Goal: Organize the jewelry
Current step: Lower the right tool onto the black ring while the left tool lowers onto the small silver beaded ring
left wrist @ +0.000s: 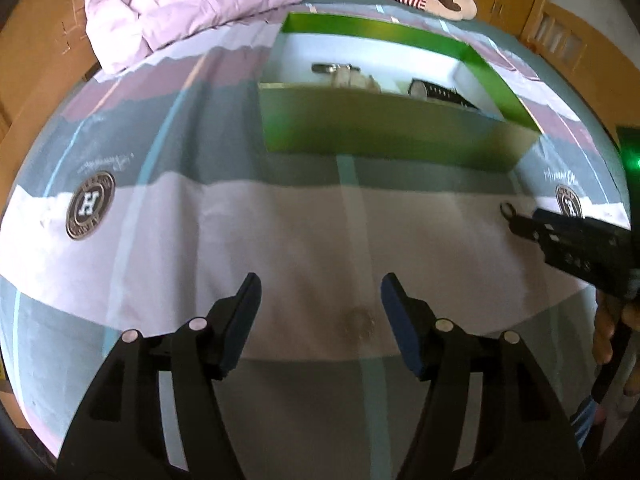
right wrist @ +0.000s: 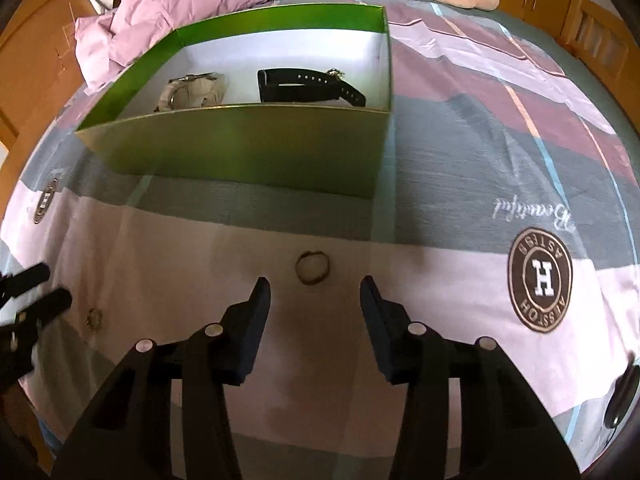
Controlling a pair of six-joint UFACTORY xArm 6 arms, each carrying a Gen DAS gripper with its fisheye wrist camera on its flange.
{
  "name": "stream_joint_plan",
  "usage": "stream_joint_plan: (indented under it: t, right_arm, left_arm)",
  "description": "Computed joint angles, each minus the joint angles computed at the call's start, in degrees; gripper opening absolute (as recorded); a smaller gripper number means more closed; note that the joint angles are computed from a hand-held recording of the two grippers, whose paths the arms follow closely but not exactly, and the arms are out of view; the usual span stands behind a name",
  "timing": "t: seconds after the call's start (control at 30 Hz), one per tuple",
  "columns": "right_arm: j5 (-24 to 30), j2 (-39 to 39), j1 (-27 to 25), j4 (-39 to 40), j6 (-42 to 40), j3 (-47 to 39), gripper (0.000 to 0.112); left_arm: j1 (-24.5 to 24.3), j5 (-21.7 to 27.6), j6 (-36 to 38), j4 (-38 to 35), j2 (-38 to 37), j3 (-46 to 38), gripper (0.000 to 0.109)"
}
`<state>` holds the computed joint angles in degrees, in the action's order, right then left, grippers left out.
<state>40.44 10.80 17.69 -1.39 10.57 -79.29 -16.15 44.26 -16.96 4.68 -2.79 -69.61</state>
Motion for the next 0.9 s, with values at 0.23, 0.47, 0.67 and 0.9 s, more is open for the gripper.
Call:
stream_joint_plan:
  t: [0.23, 0.47, 0.67, 0.9]
  right_arm:
    - [0.9, 4.9, 1.0, -2.6, -0.7, -5.0, 0.047]
    - [7.4, 0.1, 1.8, 18.3, -21.6, -1.4, 0.041]
    - [2.7, -0.9, 2.5, 5.0, -11.2, -0.7, 0.041]
    - [2.0, 4.3, 3.2, -1.9, -1.5, -5.3, 0.041]
  left_arm:
    - [-0.7, 0.2, 0.0, 0.0, 0.1, 0.5, 0.066]
    - [0.2, -0.2, -0.2, 0.0, -1.2, 2.2, 0.068]
    - [-0.2, 0.0, 0.2, 0.2, -0.5, 2.2, 0.068]
    - [-1.8, -0.3, 1.5, 0.7, 0.7, 2.0, 0.068]
